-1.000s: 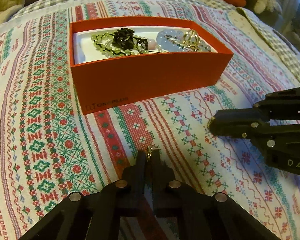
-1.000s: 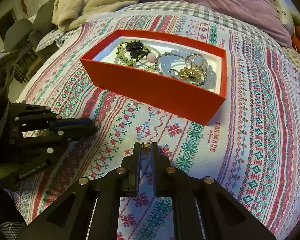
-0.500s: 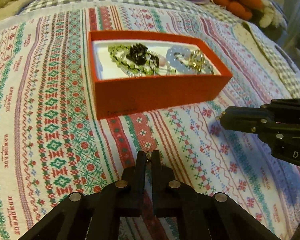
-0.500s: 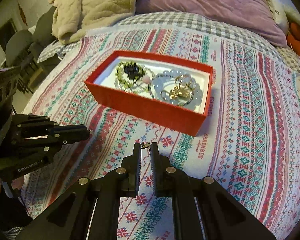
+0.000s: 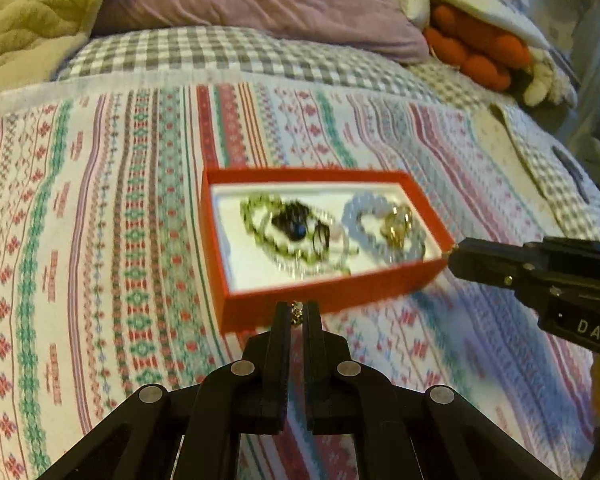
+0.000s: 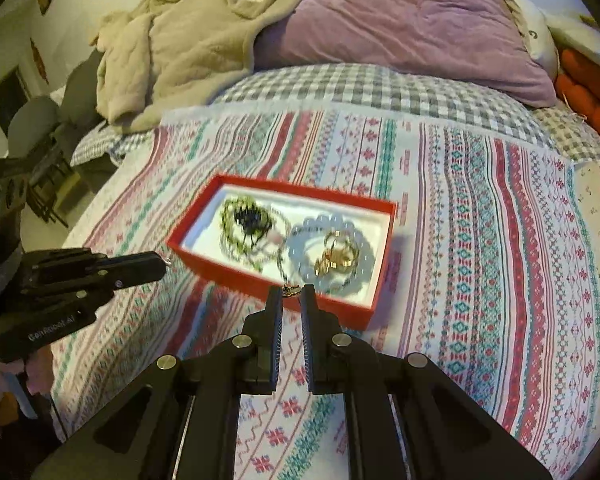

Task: Organize jewelry
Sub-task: 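Carry both earrings into the red box and open both tools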

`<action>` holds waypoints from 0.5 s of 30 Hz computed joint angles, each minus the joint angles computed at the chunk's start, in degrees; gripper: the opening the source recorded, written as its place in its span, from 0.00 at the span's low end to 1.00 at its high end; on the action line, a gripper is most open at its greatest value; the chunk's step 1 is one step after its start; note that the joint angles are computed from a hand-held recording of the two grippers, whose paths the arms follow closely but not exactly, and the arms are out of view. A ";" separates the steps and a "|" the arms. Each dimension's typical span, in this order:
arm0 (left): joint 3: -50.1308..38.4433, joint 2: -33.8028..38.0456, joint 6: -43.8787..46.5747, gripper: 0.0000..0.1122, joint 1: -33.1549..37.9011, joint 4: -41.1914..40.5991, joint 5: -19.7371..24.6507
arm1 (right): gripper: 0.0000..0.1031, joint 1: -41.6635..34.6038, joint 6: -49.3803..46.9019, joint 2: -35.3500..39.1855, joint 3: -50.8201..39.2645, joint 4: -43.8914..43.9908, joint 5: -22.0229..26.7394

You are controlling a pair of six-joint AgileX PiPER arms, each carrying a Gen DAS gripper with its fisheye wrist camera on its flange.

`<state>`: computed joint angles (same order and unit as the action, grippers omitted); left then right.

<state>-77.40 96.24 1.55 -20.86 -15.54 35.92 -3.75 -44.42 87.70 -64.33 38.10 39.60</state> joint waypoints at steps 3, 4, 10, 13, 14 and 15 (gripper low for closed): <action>-2.19 1.77 -2.25 0.00 -0.59 1.88 0.03 | 0.09 0.68 1.75 1.07 -1.86 -0.34 -0.33; -3.02 2.49 -2.92 0.00 -0.79 2.52 0.08 | 0.09 0.83 2.21 1.61 -2.58 -0.46 -0.32; -7.53 6.84 -6.28 0.00 -1.94 6.60 0.21 | 0.09 2.39 5.31 6.06 -7.08 -1.54 -1.49; -9.80 8.88 -7.23 0.00 -2.21 7.62 0.66 | 0.09 2.62 6.81 8.20 -8.98 -2.43 -1.78; -10.59 9.65 -7.44 0.00 -2.30 7.99 0.73 | 0.09 2.80 7.59 9.10 -9.77 -2.94 -1.91; -11.02 10.10 -7.67 0.00 -2.42 8.32 0.76 | 0.09 2.79 7.77 9.62 -10.15 -3.05 -1.92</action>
<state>-88.42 106.34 -6.12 -23.28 -7.22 36.68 -0.96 -36.64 97.32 -74.48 35.05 37.68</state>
